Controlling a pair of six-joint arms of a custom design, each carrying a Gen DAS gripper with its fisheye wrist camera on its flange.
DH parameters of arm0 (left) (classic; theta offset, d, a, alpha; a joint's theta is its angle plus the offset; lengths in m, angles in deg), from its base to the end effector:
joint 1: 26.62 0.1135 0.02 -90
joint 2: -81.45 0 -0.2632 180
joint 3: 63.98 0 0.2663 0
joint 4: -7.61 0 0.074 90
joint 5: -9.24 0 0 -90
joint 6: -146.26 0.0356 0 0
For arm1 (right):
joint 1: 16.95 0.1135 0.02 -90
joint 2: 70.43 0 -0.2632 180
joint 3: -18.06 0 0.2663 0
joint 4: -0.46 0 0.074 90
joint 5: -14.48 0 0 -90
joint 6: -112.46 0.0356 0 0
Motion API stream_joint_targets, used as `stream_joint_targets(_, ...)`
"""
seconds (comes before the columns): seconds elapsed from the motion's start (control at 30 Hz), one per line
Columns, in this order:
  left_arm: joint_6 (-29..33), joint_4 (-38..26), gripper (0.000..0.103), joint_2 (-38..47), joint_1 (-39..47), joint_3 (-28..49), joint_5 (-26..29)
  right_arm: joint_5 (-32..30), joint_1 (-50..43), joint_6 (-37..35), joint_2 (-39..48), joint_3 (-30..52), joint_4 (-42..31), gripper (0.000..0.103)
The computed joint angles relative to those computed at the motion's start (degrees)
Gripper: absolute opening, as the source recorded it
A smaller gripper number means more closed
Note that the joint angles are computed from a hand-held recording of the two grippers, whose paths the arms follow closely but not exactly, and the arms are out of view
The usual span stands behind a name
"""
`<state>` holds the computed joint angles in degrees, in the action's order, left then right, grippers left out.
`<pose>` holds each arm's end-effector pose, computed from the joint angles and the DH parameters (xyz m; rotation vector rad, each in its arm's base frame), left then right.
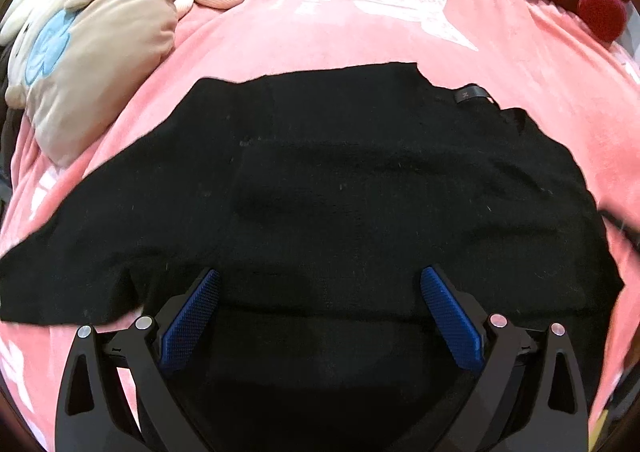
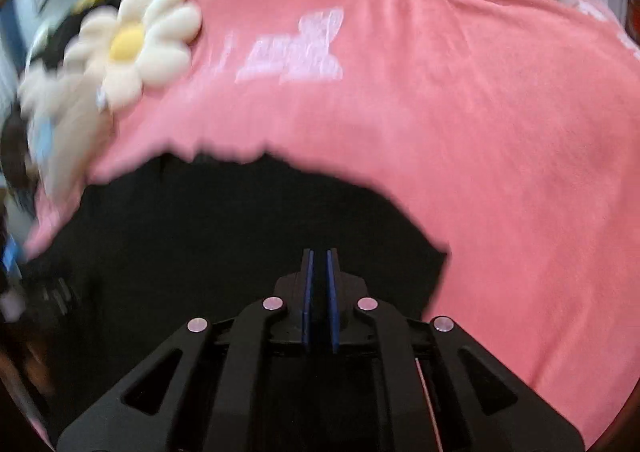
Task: Fold small clothes
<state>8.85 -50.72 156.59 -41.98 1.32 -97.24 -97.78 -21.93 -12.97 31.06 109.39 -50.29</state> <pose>0.2487 -0.0578 0.2220 -0.8084 2.5447 0.0619 0.3863 -0.0201 0.2310 -0.7879 2.4038 0.2401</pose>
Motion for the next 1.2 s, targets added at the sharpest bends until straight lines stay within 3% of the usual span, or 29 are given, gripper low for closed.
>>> stream_joint_targets(0.03,-1.2,-0.5,0.098,-1.4,-0.7,-0.8,0.1,1.4,-0.3,-0.2,-0.7,-2.2,1.4,0.006)
stream_joint_targets(0.17,-4.7,-4.6,0.098,-5.5,-5.2,-2.5,-2.6,-5.5,-5.1,-0.6,-9.4,-9.6,1.3,0.007)
stream_joint_targets(0.23,-5.6,-6.4,0.098,-5.4,-7.6,-2.5,-4.1,-1.3,-5.6,-4.1,-7.8,-10.8,2.5,0.005)
stream_joint_targets(0.27,-5.7,-7.1,0.098,-4.9,-8.4,-2.5,-4.4,-1.1,-7.0,-5.8,-5.9,-11.1,3.6,0.003)
stream_joint_targets(0.33,-7.5,-8.9,0.098,-4.5,-11.1,-2.1,-5.2,-1.5,-8.0,-2.8,-7.0,-10.8,3.2,0.003)
stream_joint_targets(0.43,-11.2,-11.4,0.098,-5.7,-15.7,-1.2,-6.3,-7.3,-9.9,-2.8,-11.3,-11.0,-0.2,0.008)
stream_joint_targets(0.47,-13.0,-12.7,0.098,-5.8,-17.7,-0.6,-7.0,-6.5,-9.5,-3.6,-11.6,-11.3,-0.1,0.007)
stream_joint_targets(0.5,-15.0,-13.9,0.098,-6.0,-19.9,0.0,-7.8,-1.8,-7.8,-4.5,-9.7,-12.1,0.8,0.006)
stream_joint_targets(0.57,-19.7,-17.1,0.098,-5.9,-24.4,1.3,-9.0,-3.2,-10.2,-4.9,-8.7,-12.6,0.9,0.004)
stream_joint_targets(0.6,-21.9,-18.4,0.098,-6.1,-26.4,1.6,-9.2,-1.9,-10.4,-4.1,-10.9,-13.1,-0.1,0.005)
stream_joint_targets(0.7,-26.3,-21.1,0.098,-7.9,-30.6,2.2,-8.8,-7.8,-14.0,-6.1,-19.0,-15.5,-5.3,0.009)
stream_joint_targets(0.83,-33.7,-26.4,0.098,-10.1,-35.9,2.9,-9.7,-12.0,-21.3,-15.0,-27.4,-19.6,-14.6,0.009)
stream_joint_targets(0.93,-39.4,-31.9,0.098,-10.2,-41.0,4.9,-10.4,-10.4,-27.3,-19.4,-31.8,-24.0,-17.4,0.009)
stream_joint_targets(0.97,-41.9,-33.9,0.098,-10.3,-43.1,5.7,-10.8,-10.4,-30.1,-21.4,-32.3,-24.2,-18.6,0.013)
stream_joint_targets(1.07,-49.0,-38.9,0.098,-10.4,-49.4,7.7,-11.3,-11.1,-42.7,-32.3,-28.5,-23.8,-23.0,0.052)
stream_joint_targets(1.2,-58.3,-44.4,0.098,-8.9,-57.9,10.3,-11.6,-5.4,-52.2,-44.3,-25.0,-24.6,-26.0,0.051)
